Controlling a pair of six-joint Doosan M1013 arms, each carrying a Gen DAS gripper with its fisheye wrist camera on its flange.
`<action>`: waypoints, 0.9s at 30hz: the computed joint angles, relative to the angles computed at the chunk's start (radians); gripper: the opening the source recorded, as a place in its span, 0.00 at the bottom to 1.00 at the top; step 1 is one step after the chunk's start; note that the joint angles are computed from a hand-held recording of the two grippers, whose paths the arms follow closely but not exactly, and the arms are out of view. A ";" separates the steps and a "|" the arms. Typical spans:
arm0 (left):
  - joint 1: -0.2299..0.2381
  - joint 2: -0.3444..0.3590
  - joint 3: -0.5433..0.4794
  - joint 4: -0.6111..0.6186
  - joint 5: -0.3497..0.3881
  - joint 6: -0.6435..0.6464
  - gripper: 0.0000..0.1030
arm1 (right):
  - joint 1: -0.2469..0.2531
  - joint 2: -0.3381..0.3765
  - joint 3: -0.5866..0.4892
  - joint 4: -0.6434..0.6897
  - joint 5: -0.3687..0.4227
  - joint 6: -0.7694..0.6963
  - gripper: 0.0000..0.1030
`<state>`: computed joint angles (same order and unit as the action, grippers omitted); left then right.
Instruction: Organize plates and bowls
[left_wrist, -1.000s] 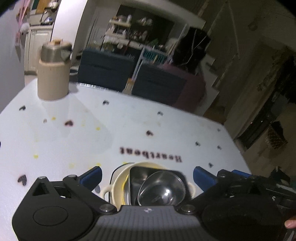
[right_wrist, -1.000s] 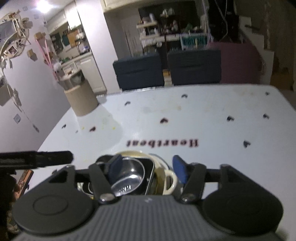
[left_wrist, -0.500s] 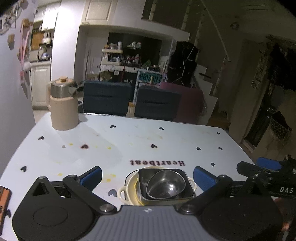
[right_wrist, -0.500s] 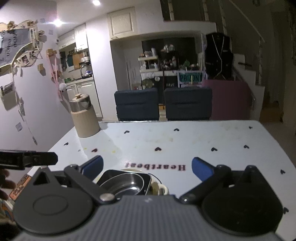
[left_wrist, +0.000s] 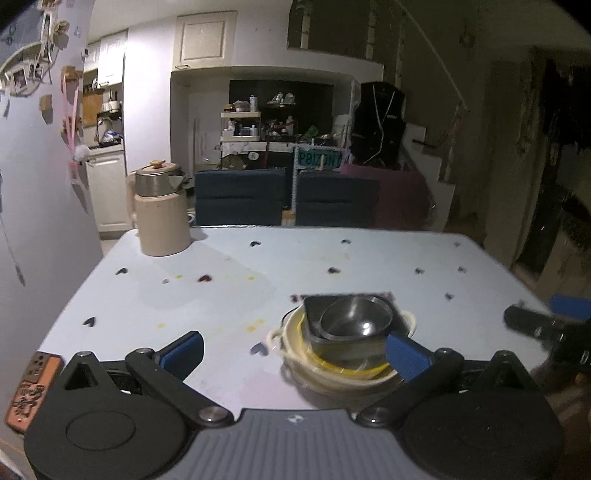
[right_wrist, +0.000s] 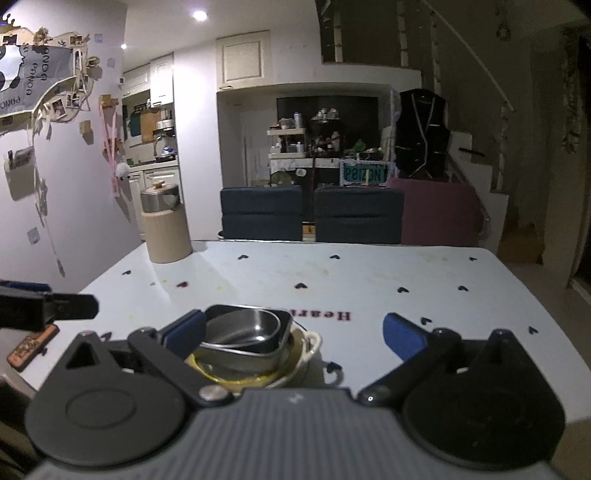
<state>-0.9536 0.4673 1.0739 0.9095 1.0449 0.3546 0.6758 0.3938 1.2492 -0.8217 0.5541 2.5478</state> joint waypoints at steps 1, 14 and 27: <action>-0.004 0.001 0.003 0.003 0.011 0.007 1.00 | 0.000 -0.003 0.008 -0.005 0.000 0.019 1.00; -0.028 -0.006 0.055 0.025 0.026 0.002 1.00 | 0.016 -0.023 0.077 -0.031 0.020 0.037 1.00; -0.030 0.006 0.052 0.010 0.071 0.038 1.00 | 0.030 -0.033 0.120 -0.109 0.025 0.092 1.00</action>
